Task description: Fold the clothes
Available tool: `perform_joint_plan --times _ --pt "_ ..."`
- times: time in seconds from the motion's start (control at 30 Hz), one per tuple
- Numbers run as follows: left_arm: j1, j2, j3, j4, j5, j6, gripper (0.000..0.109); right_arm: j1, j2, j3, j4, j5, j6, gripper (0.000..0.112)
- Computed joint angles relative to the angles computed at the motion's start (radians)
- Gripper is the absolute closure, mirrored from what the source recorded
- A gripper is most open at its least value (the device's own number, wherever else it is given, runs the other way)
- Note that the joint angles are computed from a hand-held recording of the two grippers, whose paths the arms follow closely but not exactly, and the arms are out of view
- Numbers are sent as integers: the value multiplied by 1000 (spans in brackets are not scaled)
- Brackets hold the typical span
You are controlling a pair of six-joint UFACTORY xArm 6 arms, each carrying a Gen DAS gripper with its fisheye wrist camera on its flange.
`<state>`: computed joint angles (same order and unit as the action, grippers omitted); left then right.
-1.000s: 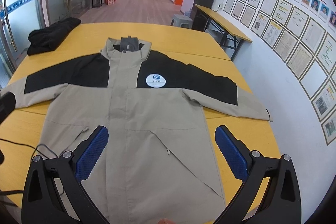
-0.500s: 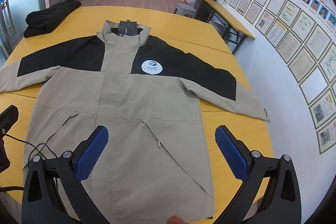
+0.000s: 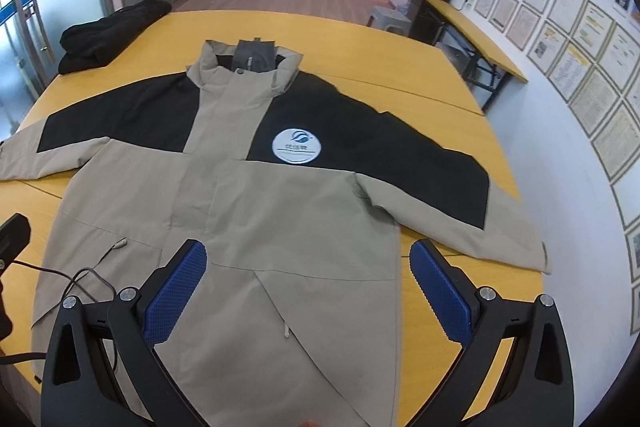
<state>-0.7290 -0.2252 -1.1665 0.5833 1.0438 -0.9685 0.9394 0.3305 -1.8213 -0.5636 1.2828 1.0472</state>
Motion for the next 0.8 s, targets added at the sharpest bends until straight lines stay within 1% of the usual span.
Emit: perform_joint_plan --times 0.03,0.13,0.27,0.43,0.57,0.67,0.7,0.73,0.8 --pt "0 10 -7 2 3 -1 6 -7 -4 13 8 -23 -6 10" --pt "10 24 -9 6 -2 -3 6 -14 13 4 19 -32 -32 10" --pt "48 34 1 -28 -59 16 6 -17 31 -18 32 -22 -30 10" --pt "94 49 5 -51 -146 89 6 -8 86 -115 36 62 -17 10" --pt "124 73 -12 -81 -191 150 6 7 141 -215 20 128 -14 10" --pt "141 105 -26 -109 -233 203 6 12 167 -254 6 149 -9 10" --pt "146 115 -31 -119 -246 222 6 10 167 -251 6 145 -2 10" --pt "151 126 -36 -129 -259 240 6 4 154 -223 14 123 9 10" --pt "160 161 -50 -156 -296 285 6 -17 74 -82 28 20 59 10"
